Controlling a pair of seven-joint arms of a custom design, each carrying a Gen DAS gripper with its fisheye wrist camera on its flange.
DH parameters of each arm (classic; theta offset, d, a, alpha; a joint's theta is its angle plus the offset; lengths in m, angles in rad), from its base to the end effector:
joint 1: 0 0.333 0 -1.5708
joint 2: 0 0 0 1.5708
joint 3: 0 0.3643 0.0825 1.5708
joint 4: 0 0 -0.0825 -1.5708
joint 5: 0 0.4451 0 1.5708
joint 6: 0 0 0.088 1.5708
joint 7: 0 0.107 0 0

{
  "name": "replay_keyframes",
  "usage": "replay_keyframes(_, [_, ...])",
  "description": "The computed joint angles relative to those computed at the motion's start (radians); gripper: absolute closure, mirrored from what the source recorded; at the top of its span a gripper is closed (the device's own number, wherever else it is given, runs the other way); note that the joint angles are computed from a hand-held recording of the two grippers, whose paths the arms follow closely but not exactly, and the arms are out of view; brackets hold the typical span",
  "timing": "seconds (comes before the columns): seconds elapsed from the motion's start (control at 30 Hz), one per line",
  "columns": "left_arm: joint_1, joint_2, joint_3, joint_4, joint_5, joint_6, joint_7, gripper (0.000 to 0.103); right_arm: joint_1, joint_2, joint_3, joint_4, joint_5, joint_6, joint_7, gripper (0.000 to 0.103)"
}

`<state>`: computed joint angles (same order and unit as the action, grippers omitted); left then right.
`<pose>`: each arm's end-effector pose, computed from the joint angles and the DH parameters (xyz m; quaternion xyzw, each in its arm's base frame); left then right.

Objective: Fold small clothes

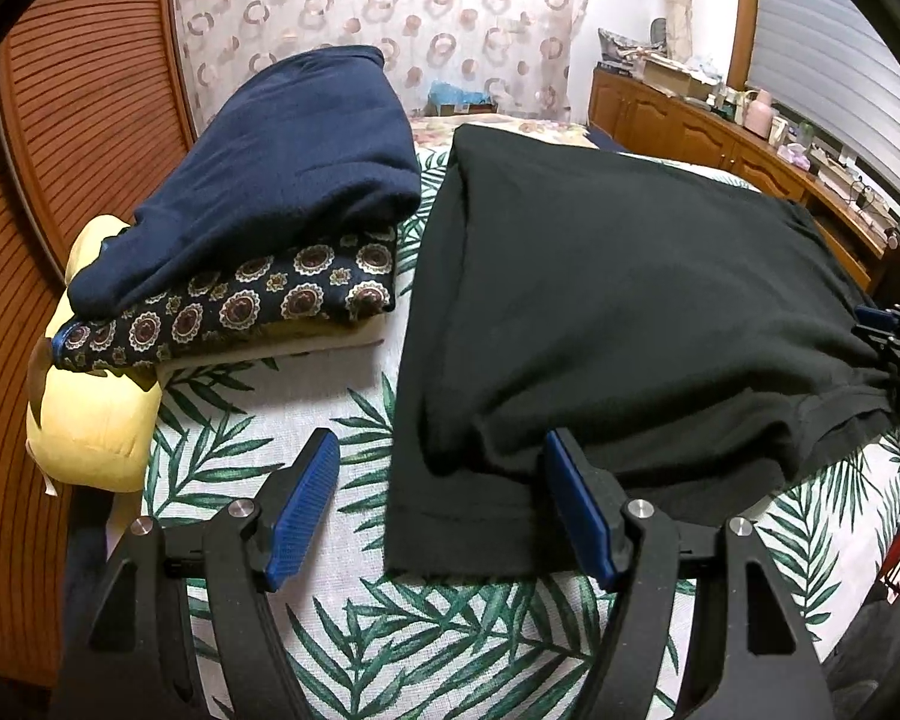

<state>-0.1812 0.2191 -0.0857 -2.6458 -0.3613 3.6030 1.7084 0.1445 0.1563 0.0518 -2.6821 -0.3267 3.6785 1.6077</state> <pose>0.4842 -0.0867 0.2424 -0.6580 0.6648 -0.2601 0.2396 0.4643 0.1352 0.2724 -0.7892 0.4628 -0.2323 0.3302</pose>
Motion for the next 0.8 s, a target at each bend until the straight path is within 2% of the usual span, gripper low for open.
replay_keyframes(0.1, [0.000,0.004,0.001,0.005,0.002,-0.007,0.001,0.032,-0.005,0.002,0.000,0.002,-0.013,0.002,0.003,0.052])
replay_keyframes(0.17, [0.000,0.003,0.001,0.007,0.006,-0.012,-0.001,0.031,0.018,0.004,0.006,0.008,0.019,-0.010,-0.018,0.043])
replay_keyframes(0.23, [0.017,0.004,-0.003,0.011,0.032,-0.018,-0.017,0.031,0.022,0.002,0.005,0.010,0.018,-0.021,-0.034,0.039])
replay_keyframes(0.3, [0.038,0.004,-0.011,0.008,0.069,-0.019,-0.048,0.030,0.034,0.003,0.002,0.013,0.049,-0.025,-0.062,0.038])
replay_keyframes(0.47, [0.060,0.001,-0.016,0.003,0.124,-0.022,-0.086,0.030,0.017,0.005,0.007,0.016,0.023,-0.027,-0.040,0.036])
replay_keyframes(0.57, [0.173,-0.007,-0.070,-0.011,0.323,0.002,-0.229,0.030,0.015,0.005,0.008,0.016,0.019,-0.027,-0.037,0.036])
replay_keyframes(0.63, [0.194,-0.013,-0.074,-0.015,0.387,0.012,-0.280,0.031,0.012,0.007,0.008,0.016,0.014,-0.025,-0.034,0.036])
replay_keyframes(0.7, [0.205,-0.020,-0.071,-0.014,0.435,0.019,-0.311,0.035,0.010,0.008,0.007,0.016,0.011,-0.022,-0.033,0.036])
replay_keyframes(0.8, [0.169,-0.022,-0.046,-0.001,0.401,-0.002,-0.279,0.045,0.008,0.008,0.007,0.016,0.008,-0.022,-0.032,0.036])
